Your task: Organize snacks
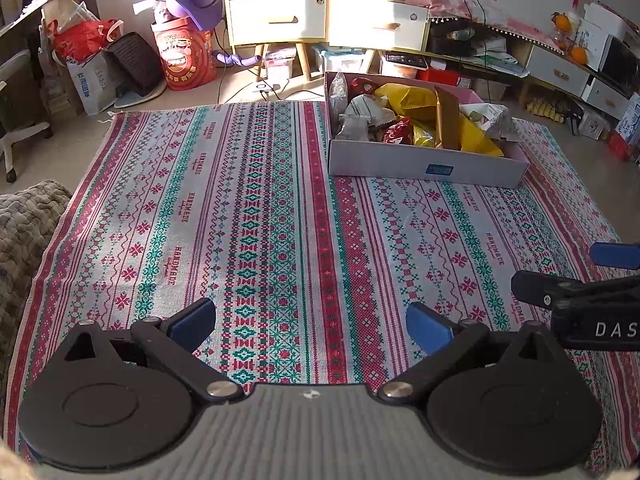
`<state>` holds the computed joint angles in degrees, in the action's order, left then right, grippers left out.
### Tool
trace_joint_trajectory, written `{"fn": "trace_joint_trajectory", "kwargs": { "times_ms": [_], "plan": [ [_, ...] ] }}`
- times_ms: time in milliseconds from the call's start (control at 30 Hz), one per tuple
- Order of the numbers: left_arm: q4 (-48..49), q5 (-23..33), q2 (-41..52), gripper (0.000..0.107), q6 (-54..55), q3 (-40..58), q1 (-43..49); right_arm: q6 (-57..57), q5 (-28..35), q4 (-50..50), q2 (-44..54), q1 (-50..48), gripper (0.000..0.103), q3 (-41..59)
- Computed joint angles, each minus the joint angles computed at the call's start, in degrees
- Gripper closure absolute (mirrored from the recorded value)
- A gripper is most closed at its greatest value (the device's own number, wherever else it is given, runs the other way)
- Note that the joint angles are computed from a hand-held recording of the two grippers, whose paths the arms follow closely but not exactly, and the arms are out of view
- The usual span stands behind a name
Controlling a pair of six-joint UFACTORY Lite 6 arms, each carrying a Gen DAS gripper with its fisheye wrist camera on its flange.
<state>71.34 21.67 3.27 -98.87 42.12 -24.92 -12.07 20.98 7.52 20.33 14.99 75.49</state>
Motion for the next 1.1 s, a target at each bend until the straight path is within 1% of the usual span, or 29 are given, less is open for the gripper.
{"fn": "trace_joint_trajectory", "kwargs": {
  "times_ms": [1100],
  "plan": [
    [-0.21, 1.04, 0.07, 0.004, -0.10, 0.21, -0.59, -0.07, 0.67, -0.28, 0.06, 0.13, 0.001, -0.06]
  ]
}}
